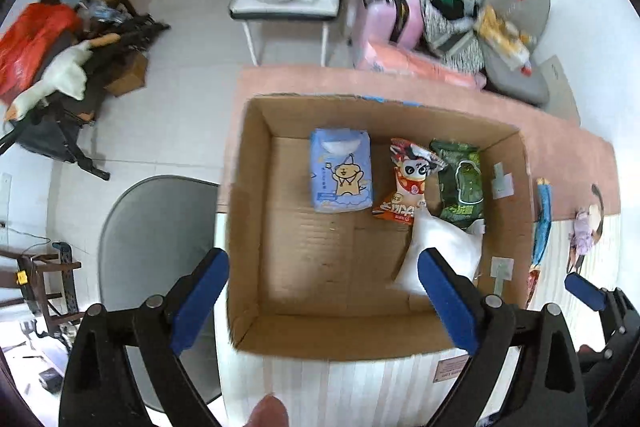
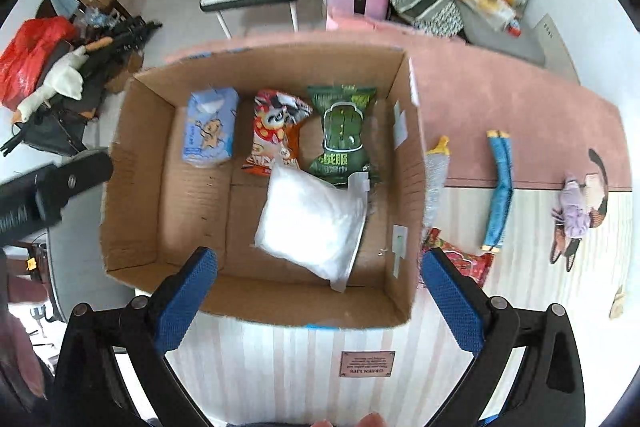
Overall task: Organize soft objects
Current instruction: 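Grasp the red Deeyeo bag with the left tool while the right tool grasps the lavender sock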
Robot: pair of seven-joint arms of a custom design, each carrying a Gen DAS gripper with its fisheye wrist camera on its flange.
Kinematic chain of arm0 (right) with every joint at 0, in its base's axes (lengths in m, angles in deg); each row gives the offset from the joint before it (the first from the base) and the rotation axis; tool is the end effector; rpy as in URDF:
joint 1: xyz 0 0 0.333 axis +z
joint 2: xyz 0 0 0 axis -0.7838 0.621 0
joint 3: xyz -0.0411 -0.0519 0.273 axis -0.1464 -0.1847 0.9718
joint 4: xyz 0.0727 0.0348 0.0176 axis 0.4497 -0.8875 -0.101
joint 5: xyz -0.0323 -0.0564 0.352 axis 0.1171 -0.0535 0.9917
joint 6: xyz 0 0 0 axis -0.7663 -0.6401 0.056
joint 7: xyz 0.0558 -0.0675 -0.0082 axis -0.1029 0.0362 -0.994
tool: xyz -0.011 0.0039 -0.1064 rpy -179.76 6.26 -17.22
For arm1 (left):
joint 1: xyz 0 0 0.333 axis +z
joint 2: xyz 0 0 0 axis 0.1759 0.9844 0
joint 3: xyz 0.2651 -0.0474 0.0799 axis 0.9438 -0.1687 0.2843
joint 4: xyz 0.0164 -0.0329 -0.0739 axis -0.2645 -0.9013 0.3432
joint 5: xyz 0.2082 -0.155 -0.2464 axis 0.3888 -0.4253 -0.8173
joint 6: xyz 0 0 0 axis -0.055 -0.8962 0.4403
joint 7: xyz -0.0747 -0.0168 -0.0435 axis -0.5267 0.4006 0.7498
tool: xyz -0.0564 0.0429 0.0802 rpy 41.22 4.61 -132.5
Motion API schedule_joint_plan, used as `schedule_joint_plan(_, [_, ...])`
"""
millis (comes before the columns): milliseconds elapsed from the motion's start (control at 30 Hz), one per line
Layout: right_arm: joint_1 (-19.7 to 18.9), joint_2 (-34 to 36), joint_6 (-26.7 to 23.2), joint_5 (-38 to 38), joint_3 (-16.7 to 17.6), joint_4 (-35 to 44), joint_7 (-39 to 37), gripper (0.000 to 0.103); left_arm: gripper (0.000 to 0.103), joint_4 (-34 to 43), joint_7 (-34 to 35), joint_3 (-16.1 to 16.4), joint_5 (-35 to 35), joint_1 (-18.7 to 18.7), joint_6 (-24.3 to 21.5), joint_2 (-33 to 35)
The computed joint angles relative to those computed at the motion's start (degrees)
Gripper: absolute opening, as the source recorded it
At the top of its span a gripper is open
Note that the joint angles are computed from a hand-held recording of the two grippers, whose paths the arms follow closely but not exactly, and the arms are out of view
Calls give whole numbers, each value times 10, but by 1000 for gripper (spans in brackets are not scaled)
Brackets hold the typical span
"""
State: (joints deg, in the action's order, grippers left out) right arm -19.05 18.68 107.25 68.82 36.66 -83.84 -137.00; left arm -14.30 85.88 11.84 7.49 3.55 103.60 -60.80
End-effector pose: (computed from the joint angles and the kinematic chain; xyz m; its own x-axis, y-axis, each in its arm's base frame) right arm 0.4117 0.3759 0.4886 -0.8010 -0.5949 -0.0672 -0.5858 0.8020 -0.1171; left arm 0.5786 -0.1618 0.4854 -0.7752 -0.6311 0.0271 -0.6246 0.7594 -0.1824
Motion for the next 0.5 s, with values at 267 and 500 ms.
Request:
schedule_joint_plan(267, [48, 10, -113, -88, 21, 103, 60, 103, 96, -121, 74, 16, -78, 36, 62, -136])
schedule_joint_plan(500, [82, 0, -122, -124, 30, 134, 100, 103, 96, -167, 101, 32, -108, 50, 61, -203])
